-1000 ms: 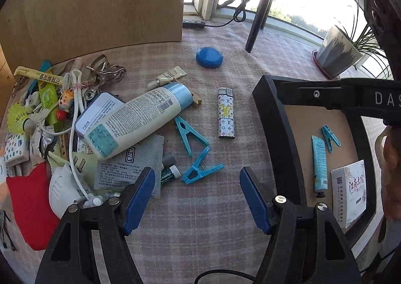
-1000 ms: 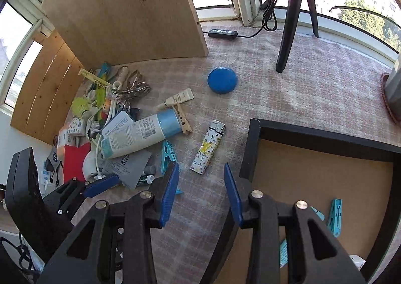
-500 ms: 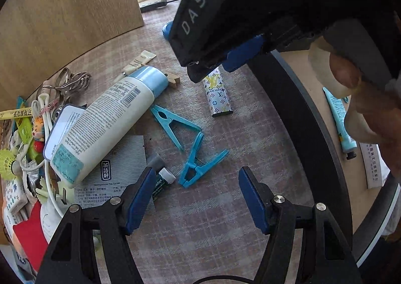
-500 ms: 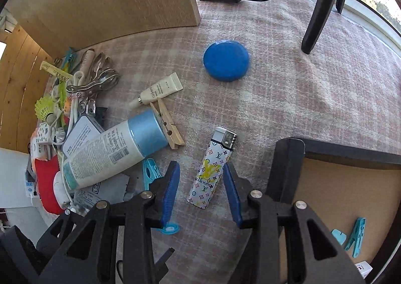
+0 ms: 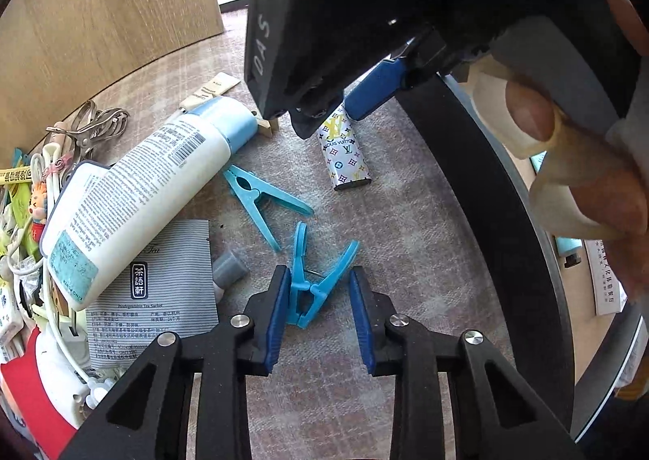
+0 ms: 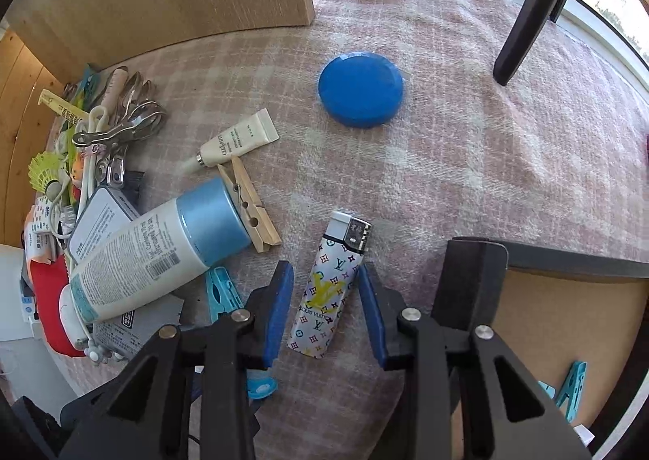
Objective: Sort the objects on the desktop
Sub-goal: 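Grasp the patterned lighter with the right tool while the left tool grasps a clothespin, then carry the lighter and clothespin into the tray and release both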
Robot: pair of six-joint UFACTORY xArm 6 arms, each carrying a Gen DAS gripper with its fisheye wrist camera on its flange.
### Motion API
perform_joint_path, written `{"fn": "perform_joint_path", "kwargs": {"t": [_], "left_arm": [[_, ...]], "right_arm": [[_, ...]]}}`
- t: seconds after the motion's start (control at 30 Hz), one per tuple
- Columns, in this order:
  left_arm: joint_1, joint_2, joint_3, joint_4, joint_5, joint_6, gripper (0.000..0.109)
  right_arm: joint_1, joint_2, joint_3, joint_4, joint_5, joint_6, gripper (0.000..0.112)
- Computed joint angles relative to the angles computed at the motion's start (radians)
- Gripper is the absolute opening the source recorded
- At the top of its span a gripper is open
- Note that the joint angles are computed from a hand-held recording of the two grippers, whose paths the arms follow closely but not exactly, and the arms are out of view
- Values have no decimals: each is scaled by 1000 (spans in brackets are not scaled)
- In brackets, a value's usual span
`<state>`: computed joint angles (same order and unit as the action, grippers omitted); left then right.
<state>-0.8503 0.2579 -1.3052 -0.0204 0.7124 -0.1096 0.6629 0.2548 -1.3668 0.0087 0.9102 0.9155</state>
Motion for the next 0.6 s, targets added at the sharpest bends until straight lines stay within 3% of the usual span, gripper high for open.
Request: {"fn": "perform_joint_path", "kwargs": {"t": [0.1,0.37,0.43,0.6], "left_arm": [[15,-13,17,-69,-8,3,19],[8,-58,90,-95,-65,-38,19],[9,-71,109,-105,-75,-51,19],[16,-114,163,-108,-100,-100,19]], "right_arm": [[1,2,-5,-12,17,2,30],[36,50,-83,-88,116,0,28],[42,39,-62,-71,84,-6,23],[60,-31,55,-35,-44,18,23]]}}
